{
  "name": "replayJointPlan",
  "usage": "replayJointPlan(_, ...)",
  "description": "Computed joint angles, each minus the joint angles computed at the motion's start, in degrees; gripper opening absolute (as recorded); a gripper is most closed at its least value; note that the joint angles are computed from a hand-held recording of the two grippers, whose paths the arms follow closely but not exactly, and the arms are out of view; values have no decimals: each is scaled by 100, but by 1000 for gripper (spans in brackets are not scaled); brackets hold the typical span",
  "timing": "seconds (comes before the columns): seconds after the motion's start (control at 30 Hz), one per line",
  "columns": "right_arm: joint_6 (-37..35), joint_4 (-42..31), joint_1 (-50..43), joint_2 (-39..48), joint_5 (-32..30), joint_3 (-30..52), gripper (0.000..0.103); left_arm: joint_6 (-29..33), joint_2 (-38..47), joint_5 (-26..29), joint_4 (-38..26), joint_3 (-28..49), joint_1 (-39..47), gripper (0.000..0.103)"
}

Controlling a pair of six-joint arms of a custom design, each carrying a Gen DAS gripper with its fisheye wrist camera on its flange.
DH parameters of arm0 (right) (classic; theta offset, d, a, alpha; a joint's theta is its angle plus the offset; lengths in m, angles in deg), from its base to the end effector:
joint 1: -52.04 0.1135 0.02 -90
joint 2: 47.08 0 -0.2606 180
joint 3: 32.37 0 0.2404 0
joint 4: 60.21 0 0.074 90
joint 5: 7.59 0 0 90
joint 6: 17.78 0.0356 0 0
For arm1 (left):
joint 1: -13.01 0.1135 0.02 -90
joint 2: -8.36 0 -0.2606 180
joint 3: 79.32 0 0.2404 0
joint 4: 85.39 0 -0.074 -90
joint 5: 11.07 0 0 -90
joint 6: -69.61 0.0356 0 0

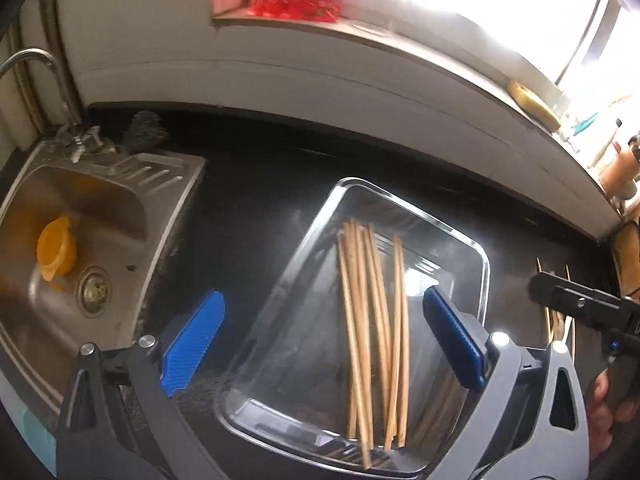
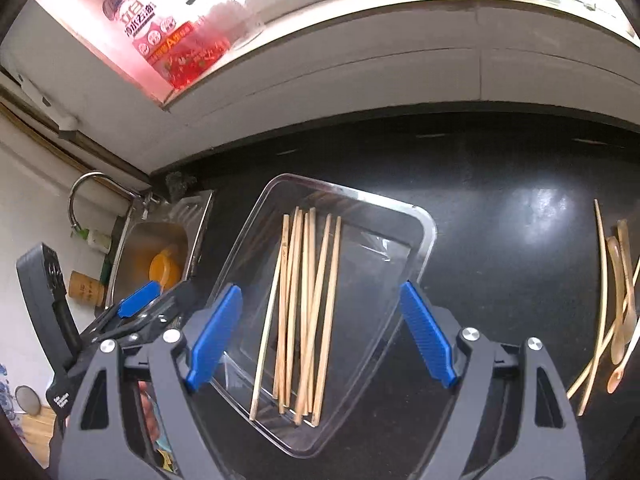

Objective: Organize utensils
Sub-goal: 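Move both open tools back over the remaining chopsticks and spoons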

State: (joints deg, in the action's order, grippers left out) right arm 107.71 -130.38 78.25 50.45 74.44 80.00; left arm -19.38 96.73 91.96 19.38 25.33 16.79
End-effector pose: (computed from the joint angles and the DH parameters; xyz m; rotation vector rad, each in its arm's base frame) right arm 0.3107 0.1584 0.3436 0.1559 2.6281 0.5787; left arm 0.2993 0.0117 0.3483 0.0195 2.5807 -0.2644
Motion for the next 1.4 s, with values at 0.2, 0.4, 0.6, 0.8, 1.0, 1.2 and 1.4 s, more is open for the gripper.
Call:
replayJointPlan(0.2, -52, 78, -132, -311, -143, -358, 80, -146, -182, -75, -113, -63, 52, 97)
replayJointPlan(0.4, -209, 44, -317, -627, -231, -537, 80, -391, -445, -316, -137, -157, -412, 97)
replayJointPlan(0.6, -624, -150, -976, -1507, -483, -1177, 80, -1002, -640, -837, -187, -157, -1502, 97)
replayJointPlan(0.8, -1792, -906, -2706, -2576, -1129, -1820, 80, -2028, -581, -1563, -143, -113, -3181, 97)
replayJointPlan(1.0, -4239, -2171, -5690, -2993, -1955, -1853, 80, -3155, -273, -2375, -133, 101, -5011, 97)
replayJointPlan(1.2, -7122, -2607, -8624, -2822, -2036, -2019, 80, -3813, 481, -2947, -149, 394, -6593, 97)
replayJointPlan(1.4, -8372, -2370, -9754, -2427, -1741, -2586, 80, -4015, 1169, -3128, 6, 330, -7337, 97)
